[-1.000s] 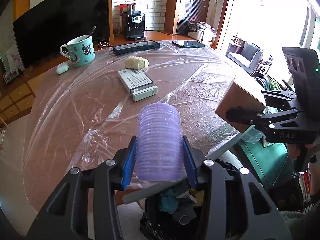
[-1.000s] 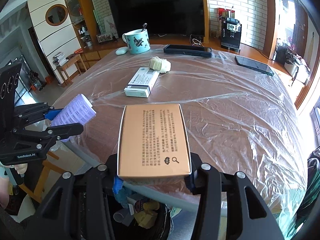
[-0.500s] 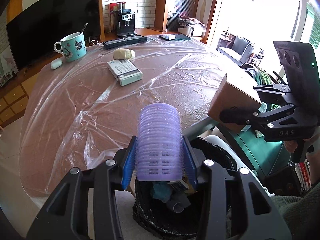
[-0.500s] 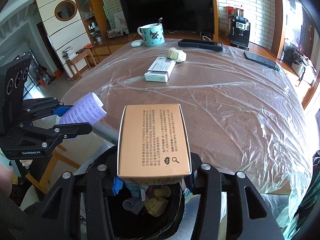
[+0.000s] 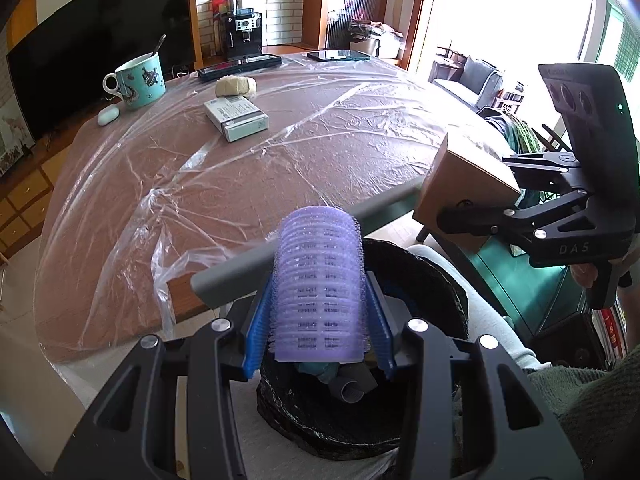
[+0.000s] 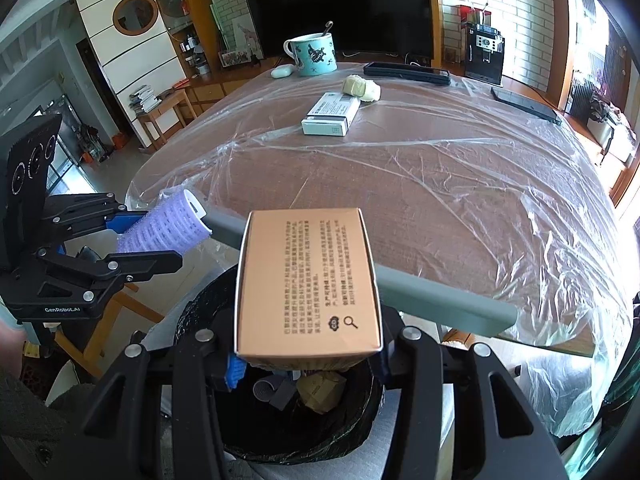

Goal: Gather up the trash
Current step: 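Carry the purple curler and cardboard box with both tools over the trash bin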

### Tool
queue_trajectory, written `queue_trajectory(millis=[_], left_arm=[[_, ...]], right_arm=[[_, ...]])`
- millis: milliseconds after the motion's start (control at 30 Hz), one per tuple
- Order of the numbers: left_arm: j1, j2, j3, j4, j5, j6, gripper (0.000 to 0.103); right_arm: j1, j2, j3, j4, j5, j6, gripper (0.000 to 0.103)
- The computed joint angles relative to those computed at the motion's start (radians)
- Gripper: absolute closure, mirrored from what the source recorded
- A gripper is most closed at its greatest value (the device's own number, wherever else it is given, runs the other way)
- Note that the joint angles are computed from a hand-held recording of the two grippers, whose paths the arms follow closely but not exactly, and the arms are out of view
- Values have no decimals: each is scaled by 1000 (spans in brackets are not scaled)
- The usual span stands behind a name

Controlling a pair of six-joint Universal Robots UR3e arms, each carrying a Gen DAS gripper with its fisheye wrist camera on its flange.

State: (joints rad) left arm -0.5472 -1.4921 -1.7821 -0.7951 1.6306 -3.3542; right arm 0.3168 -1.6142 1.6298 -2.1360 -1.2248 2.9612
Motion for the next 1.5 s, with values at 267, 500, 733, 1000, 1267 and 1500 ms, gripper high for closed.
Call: queue_trajectory(millis=[267, 500, 733, 1000, 1267, 1500], left_arm=[[-31, -1, -8, -8, 10, -12, 58], [-46, -13, -18, -10, 10, -19, 58], [-49, -24, -34, -19, 6, -25, 58], [-58, -44, -41, -22, 3, -30, 58], [-64, -74, -37, -26, -1, -24, 58], [-64, -95, -38, -30, -3, -19, 58]], right_arm=[[8, -30, 49, 5, 2, -1, 56], [25, -27, 70, 5, -6, 3, 56], [50, -7, 71, 6, -24, 4, 56], [68, 7, 79, 5, -42, -4, 56], [81, 24, 83, 3, -55, -6, 56], [91, 39, 100, -12, -71, -4, 56]])
